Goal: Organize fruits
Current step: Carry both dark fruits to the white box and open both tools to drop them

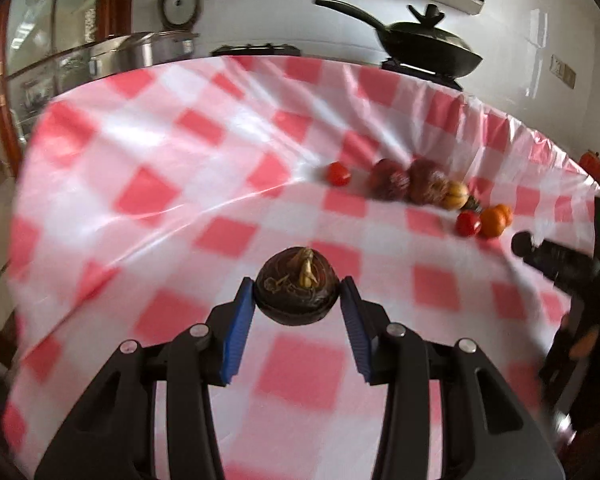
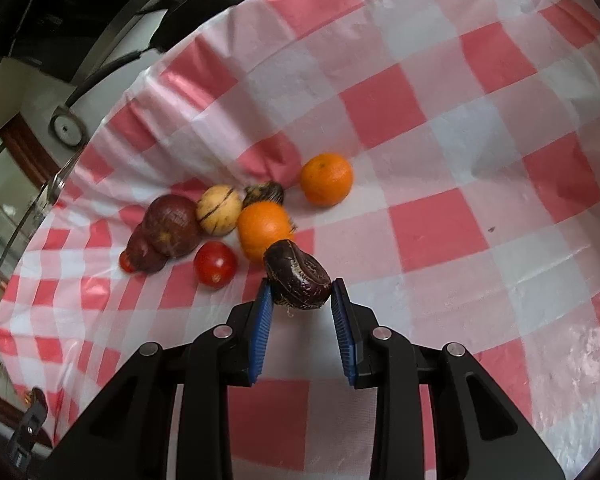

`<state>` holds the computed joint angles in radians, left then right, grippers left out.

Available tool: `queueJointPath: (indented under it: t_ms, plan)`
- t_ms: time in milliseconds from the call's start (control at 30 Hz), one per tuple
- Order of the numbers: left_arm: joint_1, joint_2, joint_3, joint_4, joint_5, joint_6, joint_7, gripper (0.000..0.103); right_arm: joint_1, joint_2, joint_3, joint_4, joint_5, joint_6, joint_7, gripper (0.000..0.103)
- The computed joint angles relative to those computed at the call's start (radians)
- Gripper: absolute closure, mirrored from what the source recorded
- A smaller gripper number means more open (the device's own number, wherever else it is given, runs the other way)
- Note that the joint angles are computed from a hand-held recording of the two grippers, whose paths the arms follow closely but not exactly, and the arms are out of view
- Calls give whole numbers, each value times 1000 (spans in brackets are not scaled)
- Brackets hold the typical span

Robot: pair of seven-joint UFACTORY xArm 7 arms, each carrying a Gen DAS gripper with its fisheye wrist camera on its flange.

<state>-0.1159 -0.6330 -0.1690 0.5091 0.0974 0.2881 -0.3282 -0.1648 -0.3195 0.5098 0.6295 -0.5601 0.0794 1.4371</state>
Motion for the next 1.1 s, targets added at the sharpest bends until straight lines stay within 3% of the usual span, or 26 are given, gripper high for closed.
queueJointPath:
  t_ms: [100,200,500,800,1000,1100]
  plan:
    - [17,-139,43,-83,19,64,50,59,54,-50,-12,-28,39,50,6,72]
    - [20,-242,108,-143,0,117,105,59,83,-108,15,-74,76,33,57,72]
    - [54,-403,155,-249,-61,196,200,59,166,-170,131,-52,130,133,100,72]
    - [58,-536,169,-336,-94,260,245,59,252,-79,236,96,2,263,161,72]
    - [141,-776,244,-400,-91,421,340,59,310,71,325,255,-162,344,191,72]
    - [227,-918,298,-421,-81,533,404,59,334,183,375,352,-269,388,214,72]
